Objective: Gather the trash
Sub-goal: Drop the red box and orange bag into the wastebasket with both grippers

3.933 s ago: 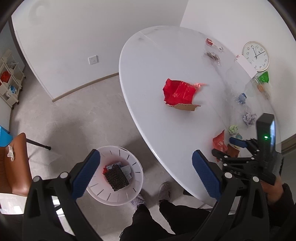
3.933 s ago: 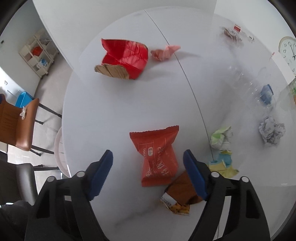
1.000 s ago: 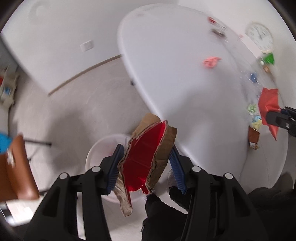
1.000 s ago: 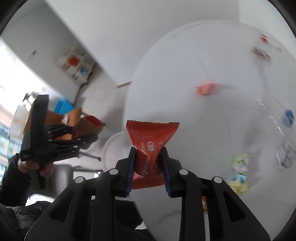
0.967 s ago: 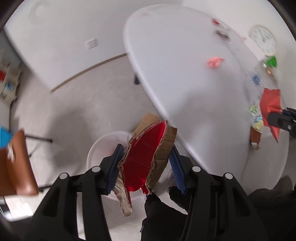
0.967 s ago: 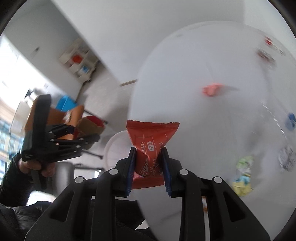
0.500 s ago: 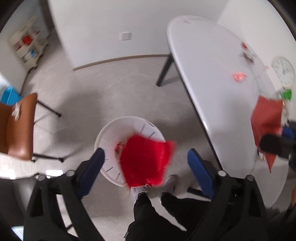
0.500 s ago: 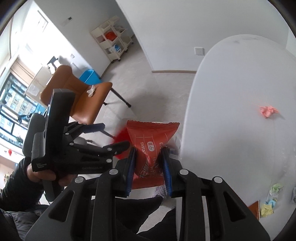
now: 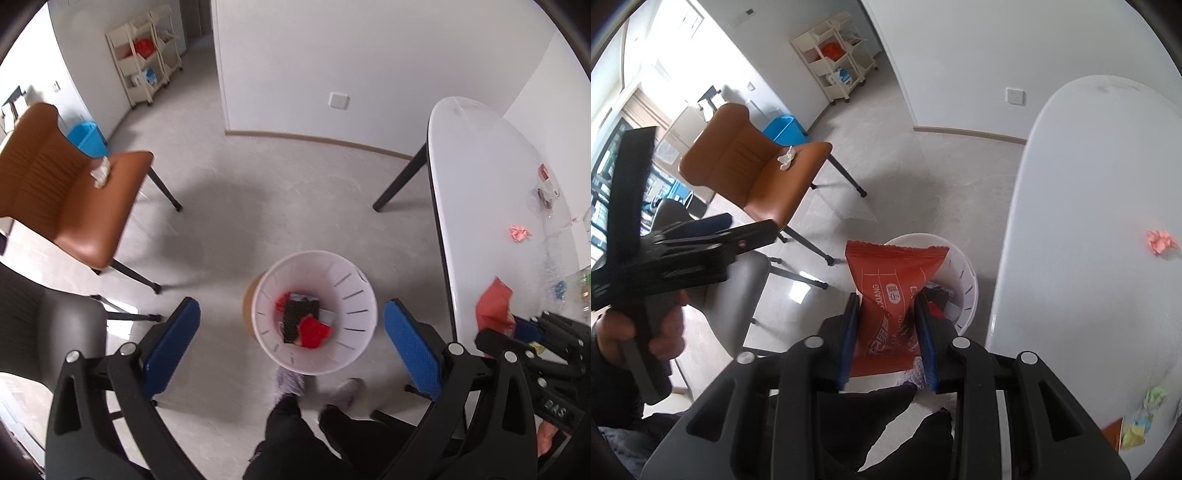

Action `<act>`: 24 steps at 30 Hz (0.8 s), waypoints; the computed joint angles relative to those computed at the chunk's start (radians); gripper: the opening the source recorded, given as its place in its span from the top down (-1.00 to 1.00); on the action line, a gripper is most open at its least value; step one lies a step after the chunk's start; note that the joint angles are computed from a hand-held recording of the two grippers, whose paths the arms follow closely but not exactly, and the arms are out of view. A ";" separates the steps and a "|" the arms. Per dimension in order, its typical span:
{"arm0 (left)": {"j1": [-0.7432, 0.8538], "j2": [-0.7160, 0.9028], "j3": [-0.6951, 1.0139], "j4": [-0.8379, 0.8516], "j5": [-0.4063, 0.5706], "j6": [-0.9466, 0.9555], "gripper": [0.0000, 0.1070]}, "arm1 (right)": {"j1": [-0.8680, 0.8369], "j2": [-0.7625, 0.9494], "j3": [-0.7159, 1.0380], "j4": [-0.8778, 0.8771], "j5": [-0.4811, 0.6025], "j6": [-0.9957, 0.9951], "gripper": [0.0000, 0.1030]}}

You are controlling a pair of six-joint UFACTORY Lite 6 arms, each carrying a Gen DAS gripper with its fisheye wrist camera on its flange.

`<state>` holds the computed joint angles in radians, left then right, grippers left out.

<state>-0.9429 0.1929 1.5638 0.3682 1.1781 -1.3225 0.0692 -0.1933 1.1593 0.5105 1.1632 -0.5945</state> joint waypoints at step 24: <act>-0.015 0.064 0.127 -0.015 0.052 0.054 -0.78 | -0.410 -0.024 0.073 0.026 0.126 -0.015 -0.95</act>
<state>-0.9578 0.2569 1.6912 0.3536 1.2296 -1.2687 -0.3411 -0.2175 1.2319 0.5366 1.2896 -0.6097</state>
